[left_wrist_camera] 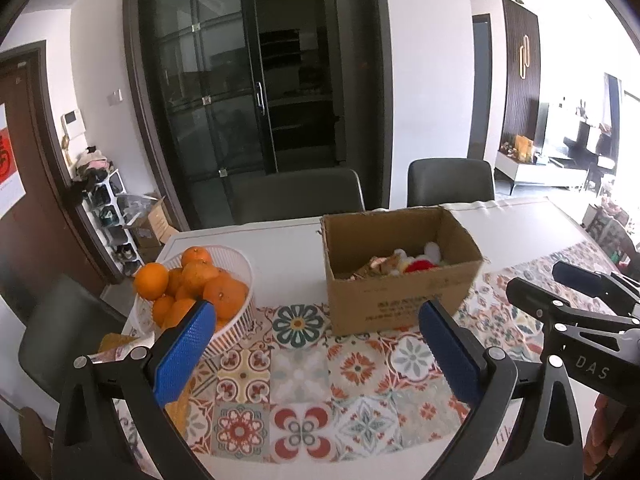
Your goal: Organize soft objects
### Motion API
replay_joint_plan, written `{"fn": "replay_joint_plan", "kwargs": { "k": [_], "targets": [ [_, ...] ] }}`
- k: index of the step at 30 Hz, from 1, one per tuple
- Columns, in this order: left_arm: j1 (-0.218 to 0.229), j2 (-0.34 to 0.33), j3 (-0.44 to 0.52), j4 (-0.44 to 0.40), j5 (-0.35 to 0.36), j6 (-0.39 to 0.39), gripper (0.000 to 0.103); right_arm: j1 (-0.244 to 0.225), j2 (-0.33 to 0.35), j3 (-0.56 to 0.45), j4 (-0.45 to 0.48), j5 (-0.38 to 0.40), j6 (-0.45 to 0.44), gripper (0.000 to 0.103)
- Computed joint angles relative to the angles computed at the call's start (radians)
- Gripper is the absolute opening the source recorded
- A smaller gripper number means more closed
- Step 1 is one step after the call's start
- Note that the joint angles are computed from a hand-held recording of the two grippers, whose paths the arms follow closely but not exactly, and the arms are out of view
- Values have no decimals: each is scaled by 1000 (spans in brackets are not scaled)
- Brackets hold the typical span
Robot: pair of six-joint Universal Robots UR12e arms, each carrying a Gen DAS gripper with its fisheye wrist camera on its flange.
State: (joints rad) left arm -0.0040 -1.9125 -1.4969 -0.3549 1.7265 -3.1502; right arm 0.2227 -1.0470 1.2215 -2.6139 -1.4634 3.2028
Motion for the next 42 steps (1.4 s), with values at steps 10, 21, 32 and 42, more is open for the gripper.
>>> {"fn": "replay_joint_plan", "kwargs": {
  "k": [10, 21, 32, 42],
  "targets": [
    [-32, 73, -98, 60, 47, -16, 103, -8, -101, 154, -108, -29, -12, 77],
    [-93, 164, -207, 106, 116, -53, 103, -32, -223, 312, -176, -6, -35, 85],
    [-130, 232, -288, 147, 136, -50, 103, -47, -321, 437, -244, -13, -39, 86],
    [-148, 263, -323, 157, 145, -58, 103, -51, -358, 483, -260, -13, -47, 86]
  ]
}}
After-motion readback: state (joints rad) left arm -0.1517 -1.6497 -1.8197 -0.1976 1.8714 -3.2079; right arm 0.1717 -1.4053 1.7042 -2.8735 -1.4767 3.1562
